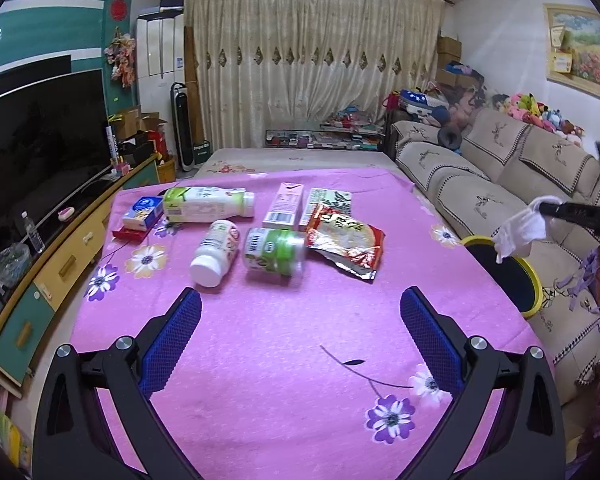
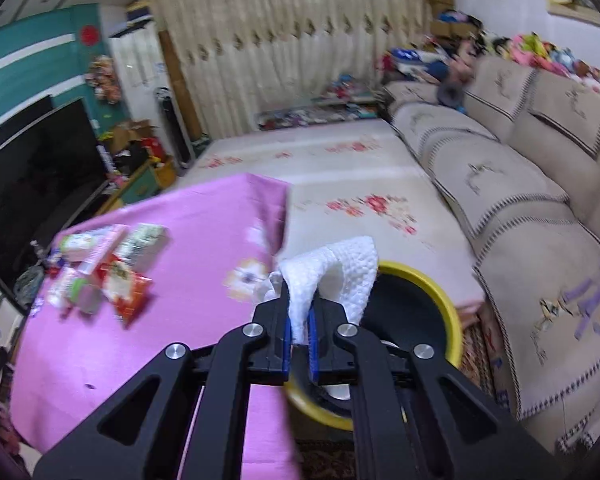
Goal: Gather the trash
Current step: 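Carry the tissue to the bin and release it with the right gripper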
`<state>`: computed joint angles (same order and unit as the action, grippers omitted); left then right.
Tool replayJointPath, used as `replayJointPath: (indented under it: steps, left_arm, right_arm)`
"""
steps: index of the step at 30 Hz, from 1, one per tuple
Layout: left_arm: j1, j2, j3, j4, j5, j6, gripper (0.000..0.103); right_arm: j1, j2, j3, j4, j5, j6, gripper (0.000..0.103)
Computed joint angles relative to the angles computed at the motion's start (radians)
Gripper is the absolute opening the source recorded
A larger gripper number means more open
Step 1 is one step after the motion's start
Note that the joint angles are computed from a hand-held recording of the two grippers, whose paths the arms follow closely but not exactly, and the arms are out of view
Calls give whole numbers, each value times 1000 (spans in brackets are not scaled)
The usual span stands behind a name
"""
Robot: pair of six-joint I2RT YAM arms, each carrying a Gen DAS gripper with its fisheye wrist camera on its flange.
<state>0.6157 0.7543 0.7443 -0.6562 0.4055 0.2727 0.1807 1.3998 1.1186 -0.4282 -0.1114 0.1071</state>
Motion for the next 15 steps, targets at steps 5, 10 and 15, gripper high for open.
replayJointPath:
  steps: [5, 10, 15]
  left_arm:
    - [-89, 9, 0, 14, -71, -31, 98]
    - [-159, 26, 2, 30, -125, -58, 98]
    - [-198, 34, -4, 40, -153, -67, 98]
  right_arm:
    - [-60, 110, -21, 43, -9, -8, 7]
    - [-78, 201, -7, 60, -11, -8, 7]
    - [-79, 245, 7, 61, 12, -9, 10]
